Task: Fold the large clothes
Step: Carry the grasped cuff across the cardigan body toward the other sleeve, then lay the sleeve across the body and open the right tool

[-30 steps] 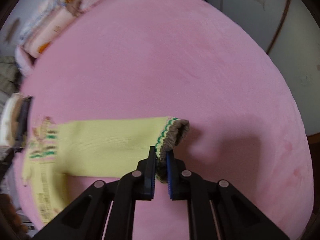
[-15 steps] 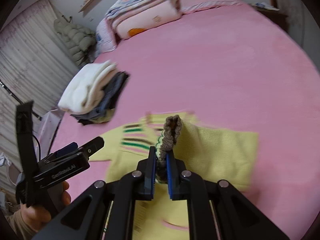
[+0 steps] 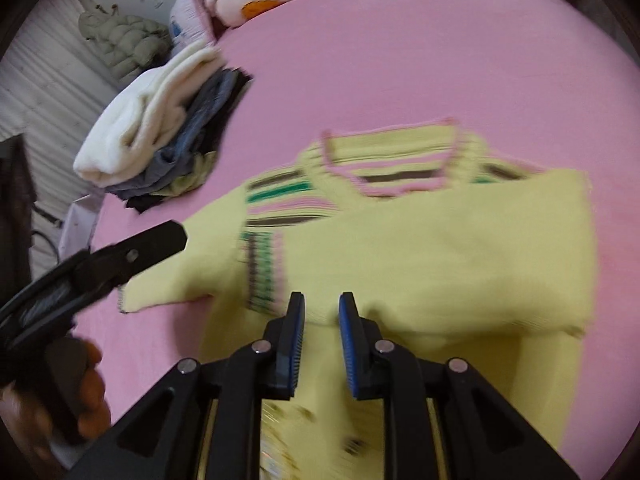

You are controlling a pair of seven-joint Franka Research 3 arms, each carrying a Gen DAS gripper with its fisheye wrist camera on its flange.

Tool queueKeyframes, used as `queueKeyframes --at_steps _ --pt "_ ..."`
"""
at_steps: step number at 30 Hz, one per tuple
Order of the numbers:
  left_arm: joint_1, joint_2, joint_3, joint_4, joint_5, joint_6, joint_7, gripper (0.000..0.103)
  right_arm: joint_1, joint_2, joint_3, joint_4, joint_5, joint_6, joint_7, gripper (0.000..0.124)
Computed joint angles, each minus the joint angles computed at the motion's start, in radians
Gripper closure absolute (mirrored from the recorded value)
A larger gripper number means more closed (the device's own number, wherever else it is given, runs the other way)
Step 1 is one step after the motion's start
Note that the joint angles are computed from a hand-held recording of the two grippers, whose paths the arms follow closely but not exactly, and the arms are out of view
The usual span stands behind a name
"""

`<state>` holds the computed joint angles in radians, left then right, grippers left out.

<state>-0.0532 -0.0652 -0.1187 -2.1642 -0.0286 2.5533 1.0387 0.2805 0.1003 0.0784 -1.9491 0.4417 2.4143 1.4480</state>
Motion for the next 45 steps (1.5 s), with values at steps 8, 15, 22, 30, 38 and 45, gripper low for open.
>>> queueKeyframes --at_steps 8,15,22,30,38,45 --pt "0.006 0.161 -0.021 0.084 -0.206 0.002 0.196 0.051 -0.054 -0.112 -0.049 -0.135 -0.188 0.02 0.151 0.106" --pt "0.007 0.207 -0.037 0.124 -0.094 -0.031 0.13 0.049 -0.1 -0.109 -0.065 -0.162 -0.278 0.024 0.195 0.106" --pt "0.011 0.23 -0.055 0.16 -0.136 -0.027 0.117 0.094 -0.125 -0.075 -0.075 -0.156 -0.253 0.013 0.113 0.106" --pt "-0.021 0.159 -0.031 0.131 0.049 0.081 -0.066 0.094 -0.104 -0.026 -0.066 -0.132 -0.322 0.089 0.111 0.099" --pt "-0.015 0.225 -0.03 0.134 0.118 0.003 -0.055 0.092 -0.09 -0.015 -0.078 -0.14 -0.423 0.125 0.197 0.097" --pt "-0.006 0.187 -0.032 0.146 0.123 -0.046 -0.078 0.062 -0.087 -0.064 -0.072 -0.138 -0.488 0.046 0.21 0.097"
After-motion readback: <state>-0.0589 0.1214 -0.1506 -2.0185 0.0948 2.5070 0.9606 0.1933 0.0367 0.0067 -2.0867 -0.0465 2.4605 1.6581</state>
